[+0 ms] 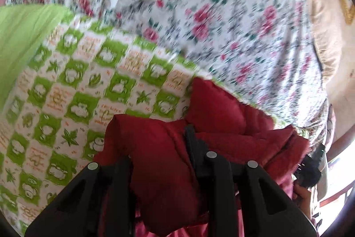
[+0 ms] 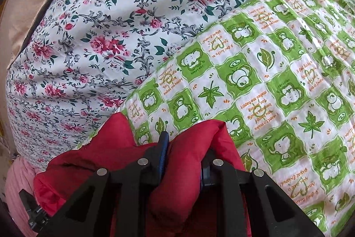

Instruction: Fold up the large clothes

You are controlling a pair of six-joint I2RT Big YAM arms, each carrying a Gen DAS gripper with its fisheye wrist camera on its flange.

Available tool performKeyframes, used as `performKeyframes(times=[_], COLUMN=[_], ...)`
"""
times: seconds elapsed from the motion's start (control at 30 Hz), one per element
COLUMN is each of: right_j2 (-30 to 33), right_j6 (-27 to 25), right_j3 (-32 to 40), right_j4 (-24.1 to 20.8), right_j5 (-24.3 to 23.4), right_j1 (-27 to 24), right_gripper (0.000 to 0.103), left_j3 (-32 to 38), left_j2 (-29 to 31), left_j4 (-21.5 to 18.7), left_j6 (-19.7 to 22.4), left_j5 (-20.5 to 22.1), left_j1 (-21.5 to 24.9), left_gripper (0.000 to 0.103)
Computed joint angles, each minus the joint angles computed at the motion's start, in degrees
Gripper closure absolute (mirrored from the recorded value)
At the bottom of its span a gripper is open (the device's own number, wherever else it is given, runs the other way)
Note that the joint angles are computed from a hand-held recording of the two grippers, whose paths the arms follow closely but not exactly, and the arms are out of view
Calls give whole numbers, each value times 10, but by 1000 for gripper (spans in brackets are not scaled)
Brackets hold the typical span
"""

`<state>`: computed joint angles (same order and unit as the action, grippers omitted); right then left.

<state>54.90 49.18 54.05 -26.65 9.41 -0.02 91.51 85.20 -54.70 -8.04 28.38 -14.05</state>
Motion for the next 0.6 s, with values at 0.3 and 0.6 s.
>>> performKeyframes(times=[0.3, 0.6], right_j2=[31, 44], right_j6=[-11, -16], right_j3=[19, 38], right_j4=[1, -11], right_j5=[15, 38], right_j1=[8, 19], right_gripper=[84, 81], left_j3=[-46, -78], left_j2=[-101, -155], left_j4=[37, -9], left_j6=[-8, 74], left_j5=[34, 70], left_j1=[37, 3], left_gripper=[71, 71])
